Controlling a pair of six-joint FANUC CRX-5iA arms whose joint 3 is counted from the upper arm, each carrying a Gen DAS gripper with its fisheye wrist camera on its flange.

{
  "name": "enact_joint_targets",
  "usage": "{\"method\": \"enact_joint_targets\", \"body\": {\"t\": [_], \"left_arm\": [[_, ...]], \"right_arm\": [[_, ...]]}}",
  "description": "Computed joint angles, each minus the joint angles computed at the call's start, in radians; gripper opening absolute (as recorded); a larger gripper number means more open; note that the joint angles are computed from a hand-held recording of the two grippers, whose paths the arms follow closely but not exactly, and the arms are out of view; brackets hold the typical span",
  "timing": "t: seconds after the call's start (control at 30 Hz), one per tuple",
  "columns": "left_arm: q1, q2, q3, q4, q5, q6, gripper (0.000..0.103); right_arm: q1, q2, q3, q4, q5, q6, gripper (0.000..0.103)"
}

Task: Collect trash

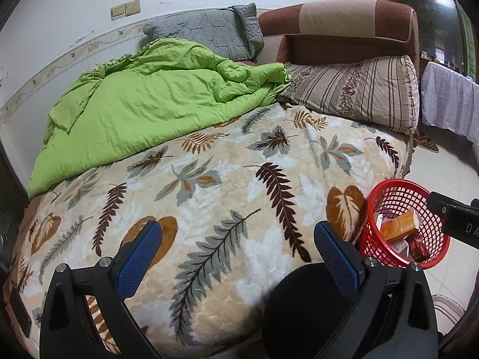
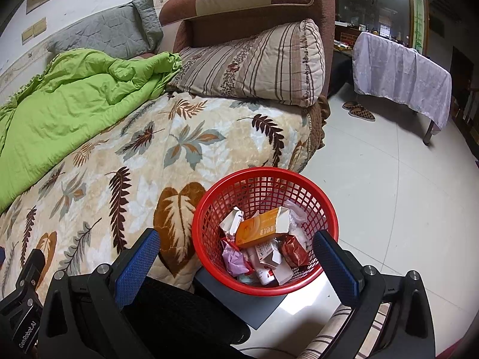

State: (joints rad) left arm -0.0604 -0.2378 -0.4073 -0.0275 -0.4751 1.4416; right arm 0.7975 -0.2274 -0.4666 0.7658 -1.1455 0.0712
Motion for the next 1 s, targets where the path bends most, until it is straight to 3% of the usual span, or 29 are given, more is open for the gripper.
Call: {"method": "enact_joint_targets", "body": {"t": [1.0], "left_arm": [[-0.007,-0.004,-0.010,0.016,0.001,0.000,0.101]], "right_arm": [[0.001,0.001,0.001,0.000,-0.001,-0.002,0.103]]}}
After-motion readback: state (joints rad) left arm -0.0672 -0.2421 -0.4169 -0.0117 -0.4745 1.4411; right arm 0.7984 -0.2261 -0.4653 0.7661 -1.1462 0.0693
